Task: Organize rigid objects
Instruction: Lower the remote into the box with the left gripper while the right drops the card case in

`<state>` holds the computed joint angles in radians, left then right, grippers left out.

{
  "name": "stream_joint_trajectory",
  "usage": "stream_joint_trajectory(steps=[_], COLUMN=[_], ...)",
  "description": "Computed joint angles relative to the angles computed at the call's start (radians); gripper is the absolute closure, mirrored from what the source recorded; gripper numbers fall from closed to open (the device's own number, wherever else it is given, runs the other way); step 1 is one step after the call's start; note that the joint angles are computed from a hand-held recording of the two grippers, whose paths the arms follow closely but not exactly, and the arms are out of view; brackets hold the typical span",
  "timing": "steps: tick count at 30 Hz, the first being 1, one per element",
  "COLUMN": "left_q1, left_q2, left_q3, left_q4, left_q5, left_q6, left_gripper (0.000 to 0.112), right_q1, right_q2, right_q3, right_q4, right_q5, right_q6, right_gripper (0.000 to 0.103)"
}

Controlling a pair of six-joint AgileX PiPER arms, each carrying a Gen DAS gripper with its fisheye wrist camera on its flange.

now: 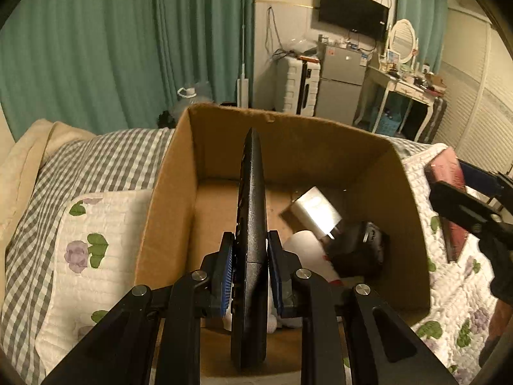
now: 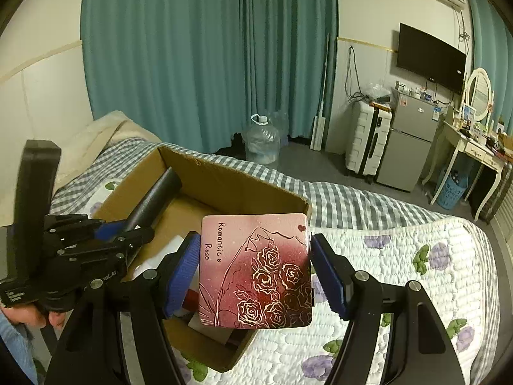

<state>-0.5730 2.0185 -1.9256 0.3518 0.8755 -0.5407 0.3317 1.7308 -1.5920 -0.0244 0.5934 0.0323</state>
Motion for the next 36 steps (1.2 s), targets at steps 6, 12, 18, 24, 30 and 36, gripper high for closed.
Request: stream_joint_trajectory(steps=[6,12,18,24,30,36], left_q1=[-0.021,-0.069,-0.052,-0.023,-0.016,-0.072], left_q2=[-0.021,-0.06,-0.108,-0.116,-0.11,-0.19], left_q3=[0.015,0.007,0.047,0.098,0.136,0.198], left_q4=[0.084,0.239,0.29,0.318,0.351,0.482], left_q5=[0.005,0.06,0.027,-0.021,-0.059,-0.055], left_q6=[-0.057,-0.119,-0.165,-0.192,-0.228,-0.341], left_gripper=[0.048,0.047,0.044,0.044,0.044,0.044], right_q1=[0.011,0.024,0.038,0.06,0.078,0.084], right_q2=[-0.013,-0.013,0.102,0.293,0.364,0.237], right_q3=[0.009,-0.029,-0.204,-0.416,-0.45,-0.31], right_q4=[-0.013,-0.028,-0.022,-0.073,-0.156,-0.227], right_q5=[0.003,0.025,0.085,0.153,0.133,0.081], right_q6=[0.014,0.03,0.033,0.063,0.118,0.204], right_gripper=[0.034,0.034,0.034,0.034,0.016,0.013])
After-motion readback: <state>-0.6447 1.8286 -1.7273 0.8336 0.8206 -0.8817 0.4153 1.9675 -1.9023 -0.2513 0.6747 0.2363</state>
